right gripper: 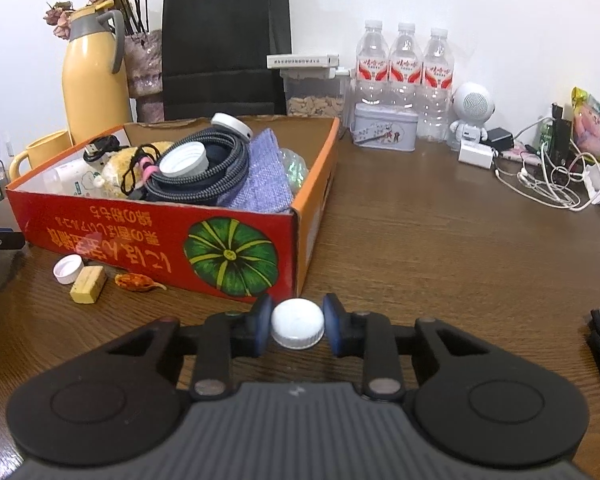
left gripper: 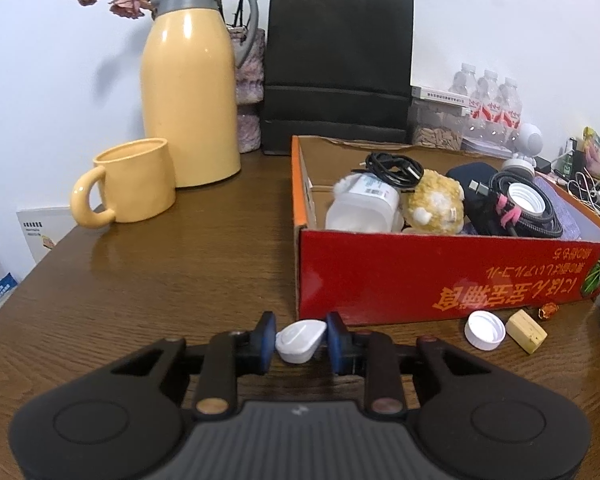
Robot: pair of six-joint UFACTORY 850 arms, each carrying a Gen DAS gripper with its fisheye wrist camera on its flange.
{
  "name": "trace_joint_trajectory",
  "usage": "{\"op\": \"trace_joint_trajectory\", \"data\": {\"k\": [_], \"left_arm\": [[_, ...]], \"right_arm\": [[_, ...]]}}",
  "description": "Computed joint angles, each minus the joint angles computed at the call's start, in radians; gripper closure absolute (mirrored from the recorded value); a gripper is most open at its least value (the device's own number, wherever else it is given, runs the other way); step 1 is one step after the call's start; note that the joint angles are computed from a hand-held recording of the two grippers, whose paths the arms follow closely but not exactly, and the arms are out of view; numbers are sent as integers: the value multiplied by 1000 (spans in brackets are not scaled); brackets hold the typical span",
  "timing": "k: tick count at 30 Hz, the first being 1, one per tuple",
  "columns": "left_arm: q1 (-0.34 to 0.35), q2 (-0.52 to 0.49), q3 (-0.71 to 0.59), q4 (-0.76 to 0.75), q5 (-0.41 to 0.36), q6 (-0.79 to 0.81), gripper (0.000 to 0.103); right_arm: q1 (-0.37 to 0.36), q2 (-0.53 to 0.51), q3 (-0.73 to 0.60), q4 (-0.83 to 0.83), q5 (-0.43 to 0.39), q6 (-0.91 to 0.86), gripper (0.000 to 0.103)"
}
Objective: Organize objects
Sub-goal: 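Carry both white caps over the box with both tools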
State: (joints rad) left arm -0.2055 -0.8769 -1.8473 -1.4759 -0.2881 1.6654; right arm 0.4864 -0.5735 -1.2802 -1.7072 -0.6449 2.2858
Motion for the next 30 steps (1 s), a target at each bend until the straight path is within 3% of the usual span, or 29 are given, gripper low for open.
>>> {"op": "trace_joint_trajectory", "data": {"k": [13,23,30], "left_arm": [[-4,110,180,-389,-50,412,78],[-33,184,279,-467,-137,530,78],[-55,210,274,-570,-152,597,78]], "right_arm": [[72,-7,-8,-118,-51,74,74],[111,-46,-100,-172,-36,83,74],[113,-57,-165,-168,-54,39,74]]}}
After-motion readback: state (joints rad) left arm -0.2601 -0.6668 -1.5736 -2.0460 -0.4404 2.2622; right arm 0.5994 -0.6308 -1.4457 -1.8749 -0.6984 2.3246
